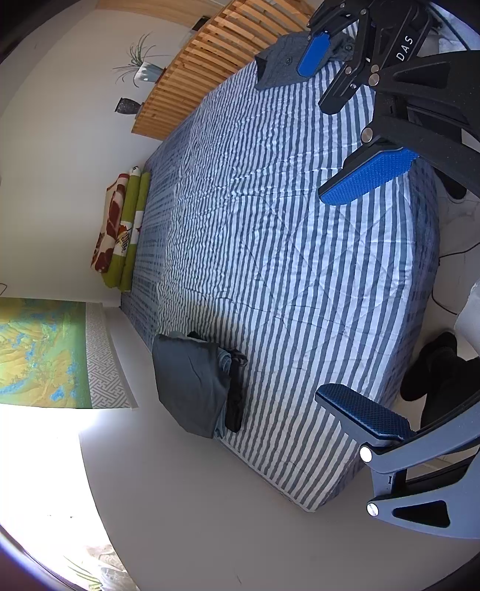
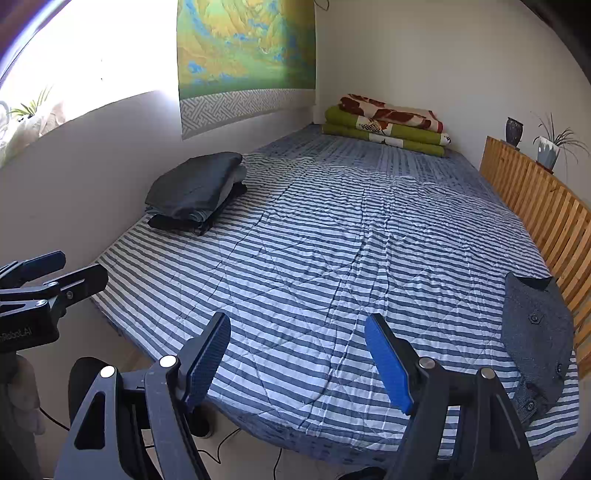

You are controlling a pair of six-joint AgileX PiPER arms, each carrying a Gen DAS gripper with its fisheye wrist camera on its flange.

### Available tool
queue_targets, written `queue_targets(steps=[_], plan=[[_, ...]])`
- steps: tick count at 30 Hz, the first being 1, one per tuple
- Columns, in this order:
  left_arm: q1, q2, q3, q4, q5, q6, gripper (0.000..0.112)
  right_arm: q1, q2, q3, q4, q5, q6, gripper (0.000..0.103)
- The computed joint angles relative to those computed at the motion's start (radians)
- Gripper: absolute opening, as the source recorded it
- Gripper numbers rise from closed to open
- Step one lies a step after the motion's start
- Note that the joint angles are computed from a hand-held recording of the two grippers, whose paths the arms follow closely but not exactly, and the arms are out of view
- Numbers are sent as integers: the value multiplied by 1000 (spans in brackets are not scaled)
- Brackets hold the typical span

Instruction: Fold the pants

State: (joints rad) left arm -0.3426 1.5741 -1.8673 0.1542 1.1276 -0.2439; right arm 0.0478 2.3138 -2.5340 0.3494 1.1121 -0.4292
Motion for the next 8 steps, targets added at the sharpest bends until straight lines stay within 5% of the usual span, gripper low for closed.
queue_targets(steps=[8], plan=[[13, 21, -5, -22, 1, 9, 100, 3, 50, -83, -12, 44, 17, 72]])
